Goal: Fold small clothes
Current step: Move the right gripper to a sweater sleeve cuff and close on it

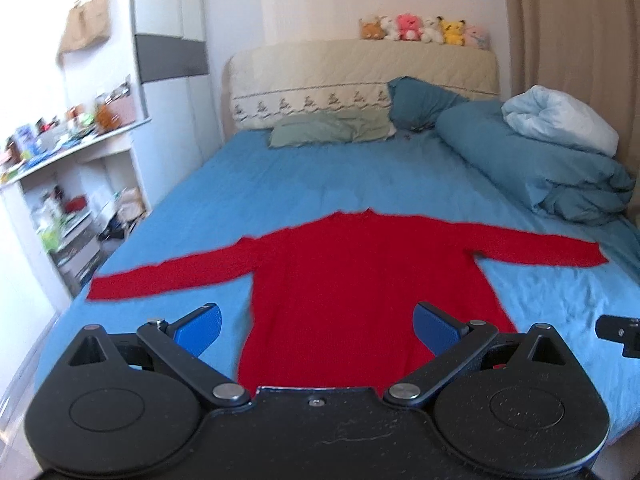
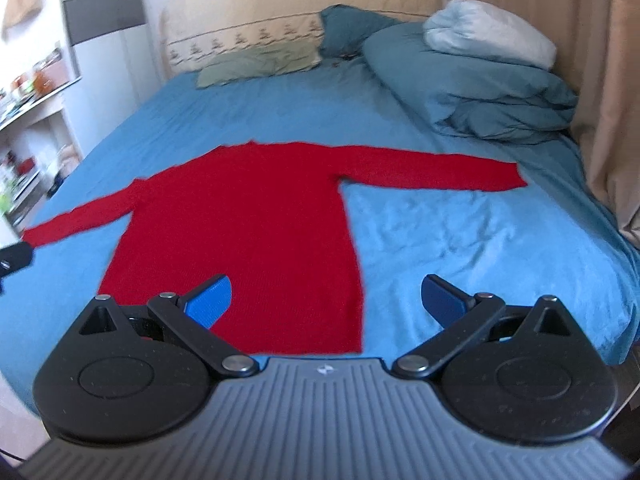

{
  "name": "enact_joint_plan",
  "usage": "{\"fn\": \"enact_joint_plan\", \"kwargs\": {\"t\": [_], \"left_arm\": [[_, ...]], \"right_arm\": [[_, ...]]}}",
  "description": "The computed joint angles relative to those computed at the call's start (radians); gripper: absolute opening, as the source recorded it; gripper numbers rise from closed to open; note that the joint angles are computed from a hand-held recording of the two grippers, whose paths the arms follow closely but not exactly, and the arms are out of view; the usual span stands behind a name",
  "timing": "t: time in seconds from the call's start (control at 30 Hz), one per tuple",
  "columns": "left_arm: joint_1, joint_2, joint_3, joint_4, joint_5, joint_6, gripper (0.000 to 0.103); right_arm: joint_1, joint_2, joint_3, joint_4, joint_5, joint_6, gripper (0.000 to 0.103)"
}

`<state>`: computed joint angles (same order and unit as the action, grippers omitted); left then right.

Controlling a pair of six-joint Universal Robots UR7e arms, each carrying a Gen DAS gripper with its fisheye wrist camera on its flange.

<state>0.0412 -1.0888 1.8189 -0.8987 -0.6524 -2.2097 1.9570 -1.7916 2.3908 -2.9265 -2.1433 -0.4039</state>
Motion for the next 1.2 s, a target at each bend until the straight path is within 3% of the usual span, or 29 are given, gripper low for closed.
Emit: {"fn": "enact_joint_plan", "kwargs": {"t": [0.17, 0.27, 0.4, 0.5, 0.6, 0.63, 0.8, 0.97, 1.2], "left_arm": [[0.159, 0.006, -0.035, -0.067, 0.185, 0.153, 0.103], [0.274, -0.015, 0.015, -0.354, 0.298, 0.421, 0.103], [0.415, 0.065, 0.023, -0.773, 0.403, 0.792, 0.103], [0.494, 0.156, -0.003, -1.087, 0.398, 1.079, 0.103], [0.562, 0.225, -0.036, -1.385, 0.312, 1.381, 0.103], [0.582, 0.244, -0.056, -1.431, 0.281, 1.437, 0.103], [0.656, 0.303, -0.209, -1.326, 0.168, 1.458, 0.103], [0.71, 0.392, -0.362, -1.265, 0.127, 1.487, 0.103], [0.8, 0.52, -0.523, -1.404, 0.145, 1.606, 0.103]], "right_arm": [[-0.111, 0.153, -0.092, -0.143, 0.016, -0.019, 0.103], [-0.19, 0.258, -0.162, -0.225, 0.039, -0.017, 0.103], [-0.266, 0.423, -0.262, -0.367, 0.033, 0.001, 0.103], [-0.312, 0.517, -0.32, -0.453, 0.039, 0.043, 0.103], [-0.347, 0.566, -0.374, -0.448, 0.043, 0.138, 0.103], [-0.355, 0.576, -0.393, -0.428, 0.031, 0.165, 0.103], [-0.379, 0.625, -0.498, -0.332, -0.016, 0.196, 0.103], [-0.431, 0.684, -0.6, -0.325, 0.053, 0.243, 0.103], [-0.503, 0.849, -0.834, -0.333, 0.091, 0.267, 0.103]]}}
